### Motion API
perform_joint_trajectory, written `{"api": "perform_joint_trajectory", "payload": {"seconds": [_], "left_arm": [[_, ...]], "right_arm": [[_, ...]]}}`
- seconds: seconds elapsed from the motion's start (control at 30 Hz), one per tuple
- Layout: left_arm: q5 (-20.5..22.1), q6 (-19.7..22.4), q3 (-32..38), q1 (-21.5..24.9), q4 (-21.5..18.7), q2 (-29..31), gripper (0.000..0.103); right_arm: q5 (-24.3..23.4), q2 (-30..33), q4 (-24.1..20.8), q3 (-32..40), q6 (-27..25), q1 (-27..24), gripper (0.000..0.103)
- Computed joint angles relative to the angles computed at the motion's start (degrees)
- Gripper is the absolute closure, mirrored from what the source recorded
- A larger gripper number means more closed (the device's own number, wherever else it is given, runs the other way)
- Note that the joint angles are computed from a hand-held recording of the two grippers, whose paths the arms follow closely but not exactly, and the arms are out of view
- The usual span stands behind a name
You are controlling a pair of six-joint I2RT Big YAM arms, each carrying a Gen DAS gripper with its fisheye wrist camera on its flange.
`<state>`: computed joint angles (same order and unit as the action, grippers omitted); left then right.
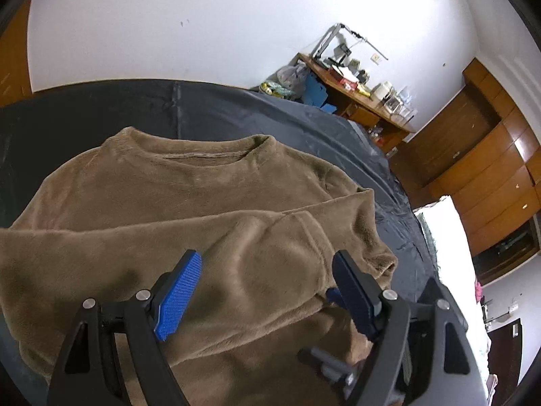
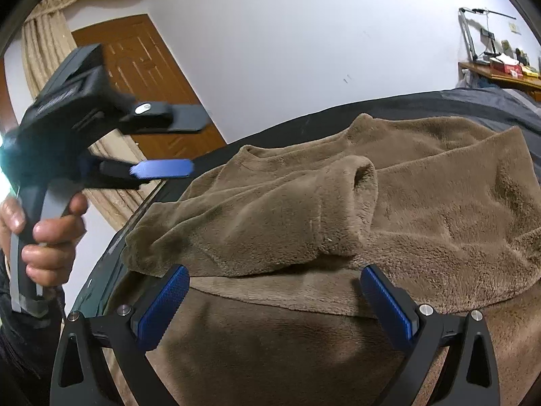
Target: Fold clothes
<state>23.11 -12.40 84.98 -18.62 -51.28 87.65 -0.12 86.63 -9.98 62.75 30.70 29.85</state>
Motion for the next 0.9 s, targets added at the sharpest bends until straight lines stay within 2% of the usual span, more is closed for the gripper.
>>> {"api": "perform_joint_trajectory", "payload": {"seconds": [0.13, 0.3, 0.4, 0.5, 0.6, 0.83, 0.9], "left_arm": [[-2.38, 0.8, -8.64, 4.06, 4.1, -7.14, 0.02], [-7.51, 1.38, -18.53, 12.3, 7.91, -15.29, 0.02], [-7.38, 0.62, -22.08, 18.08, 8.82, -17.23, 0.02], [-4.81, 1.13, -24.8, 21.76, 10.26, -17.72, 0.02], [-4.56, 4.0, -26.47, 21.64, 11.57, -17.57, 0.02], [-12.51, 12.72, -30.48, 16.62, 17.75, -18.19, 0.02], [-12.8, 14.16, -31.12, 16.16, 19.17, -18.26, 0.02]], "right_arm": [[0.45, -0.23, 0.56, -0.49, 0.7, -0.13, 0.0], [0.39, 0.26, 0.16, -0.04, 0.47, -0.04, 0.0], [0.09, 0.34, -0.01, -0.04, 1.03, -0.27, 0.0], [-0.29, 0.42, -0.1, -0.19, 2.18, -0.74, 0.0], [-0.34, 0.38, -0.51, -0.4, 3.56, -1.14, 0.0], [1.08, 0.18, -1.11, -0.44, 4.5, -1.09, 0.0], [1.1, 0.13, -1.11, -0.56, 4.78, -1.2, 0.0]]}}
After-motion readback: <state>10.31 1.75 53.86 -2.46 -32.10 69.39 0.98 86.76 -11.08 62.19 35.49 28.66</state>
